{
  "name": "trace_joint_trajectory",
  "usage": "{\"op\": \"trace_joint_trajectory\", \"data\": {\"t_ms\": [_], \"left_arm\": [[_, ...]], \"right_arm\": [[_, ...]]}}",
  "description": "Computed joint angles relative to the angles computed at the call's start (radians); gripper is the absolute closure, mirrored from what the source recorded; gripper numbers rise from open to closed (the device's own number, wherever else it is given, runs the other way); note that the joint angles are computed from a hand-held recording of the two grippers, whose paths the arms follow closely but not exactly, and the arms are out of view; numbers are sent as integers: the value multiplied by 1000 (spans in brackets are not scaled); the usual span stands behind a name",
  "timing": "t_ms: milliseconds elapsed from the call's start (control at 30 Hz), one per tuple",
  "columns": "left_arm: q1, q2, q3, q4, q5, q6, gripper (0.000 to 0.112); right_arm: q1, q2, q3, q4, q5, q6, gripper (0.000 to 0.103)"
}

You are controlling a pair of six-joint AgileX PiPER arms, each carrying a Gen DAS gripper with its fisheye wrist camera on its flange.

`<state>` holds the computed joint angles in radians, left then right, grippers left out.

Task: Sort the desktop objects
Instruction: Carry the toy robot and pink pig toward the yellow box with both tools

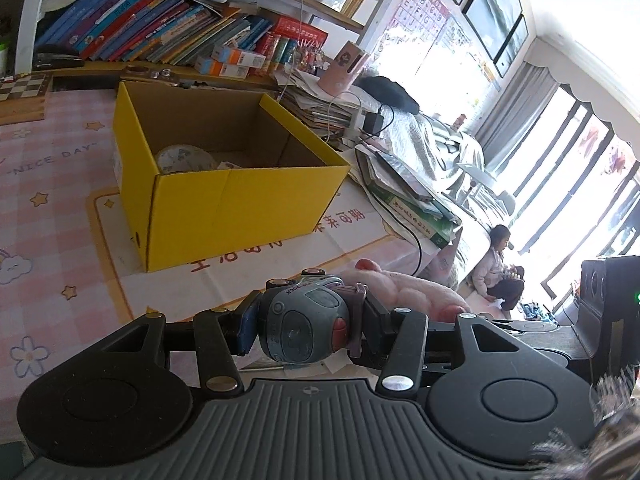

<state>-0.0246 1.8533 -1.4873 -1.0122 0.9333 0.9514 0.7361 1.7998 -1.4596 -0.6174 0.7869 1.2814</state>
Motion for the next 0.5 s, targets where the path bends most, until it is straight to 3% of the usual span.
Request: {"op": "trace_joint_trajectory", "data": {"t_ms": [267,500], "left_arm": [[-83,14,-23,21,-116,-74,64],[-125,35,-99,42,-205,-139,64]], "right_arm": [[-111,-32,52,73,-115,-148,36],[-206,-11,-16,124,-205,-325,36]]}}
